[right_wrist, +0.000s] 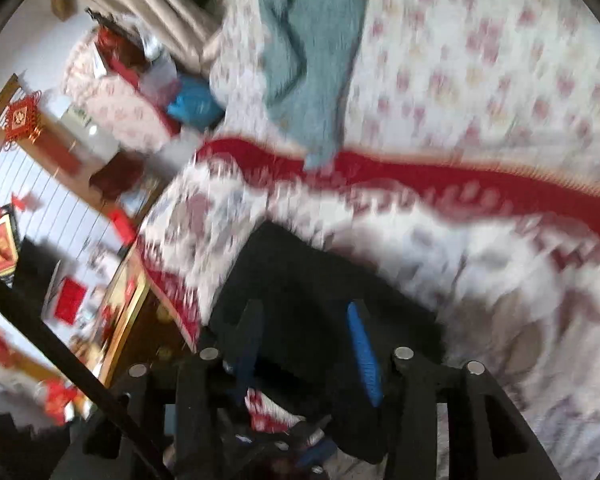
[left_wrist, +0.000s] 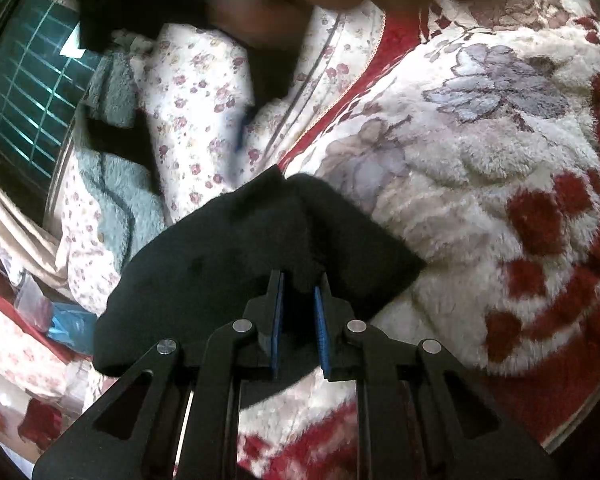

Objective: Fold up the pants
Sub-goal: 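Fold the pants over with the left gripper onto the right gripper's end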

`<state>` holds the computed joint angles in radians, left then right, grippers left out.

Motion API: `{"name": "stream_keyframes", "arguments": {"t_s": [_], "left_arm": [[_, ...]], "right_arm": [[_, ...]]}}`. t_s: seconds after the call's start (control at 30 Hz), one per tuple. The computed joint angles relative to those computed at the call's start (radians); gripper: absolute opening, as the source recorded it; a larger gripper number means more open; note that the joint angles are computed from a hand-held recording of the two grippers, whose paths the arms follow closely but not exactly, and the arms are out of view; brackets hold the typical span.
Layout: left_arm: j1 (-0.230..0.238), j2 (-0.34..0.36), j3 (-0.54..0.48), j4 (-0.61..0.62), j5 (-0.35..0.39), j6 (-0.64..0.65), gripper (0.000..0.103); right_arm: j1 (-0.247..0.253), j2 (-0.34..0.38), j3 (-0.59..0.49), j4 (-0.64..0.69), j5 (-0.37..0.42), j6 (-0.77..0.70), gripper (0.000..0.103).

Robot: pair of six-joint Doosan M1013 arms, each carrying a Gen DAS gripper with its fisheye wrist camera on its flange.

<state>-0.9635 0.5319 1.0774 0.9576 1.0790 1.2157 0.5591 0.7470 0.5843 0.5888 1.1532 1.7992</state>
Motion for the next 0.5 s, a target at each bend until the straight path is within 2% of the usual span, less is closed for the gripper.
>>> {"name": "stream_keyframes", "arguments": {"t_s": [0.03,0.07,0.1,0.13,0.17,0.2,0.3,0.37,0.43,0.5], "left_arm": [[0.002,-0.013,0.008,-0.028,-0.005,0.004,0.013],[0.007,-0.041,0.023,-0.091,-0.030,0.004,0.013],[0.013,-0.065,0.034,-0.152,-0.055,-0.006,0.013],[0.024,-0.084,0.033,-0.229,-0.074,-0.011,0.013],[0.039,-0.099,0.025,-0.319,-0.092,-0.010,0.013],[0.068,-0.112,0.003,-0.447,-0.122,-0.016,0.013],[0.144,-0.094,-0.084,-0.650,-0.163,-0.113,0.015],[0.191,-0.047,-0.173,-0.720,-0.124,-0.205,0.016],[0.233,0.022,-0.278,-0.782,-0.044,-0.247,0.016],[0.251,0.091,-0.376,-0.780,0.111,-0.270,0.015]], "right_arm": [[-0.008,0.024,0.000,0.045,0.045,0.030,0.042],[-0.010,0.033,0.017,0.069,0.057,0.047,0.036],[-0.011,0.020,0.065,0.091,0.017,0.045,0.034],[-0.014,-0.011,0.139,0.132,-0.073,0.018,0.033],[-0.017,-0.027,0.182,0.176,-0.118,-0.002,0.033],[-0.020,-0.041,0.215,0.206,-0.151,-0.019,0.033],[-0.023,-0.071,0.290,0.276,-0.227,-0.072,0.032],[-0.018,-0.088,0.319,0.263,-0.261,-0.087,0.032],[-0.003,-0.095,0.316,0.194,-0.280,-0.057,0.032],[0.017,-0.093,0.287,0.077,-0.275,0.005,0.033]]}}
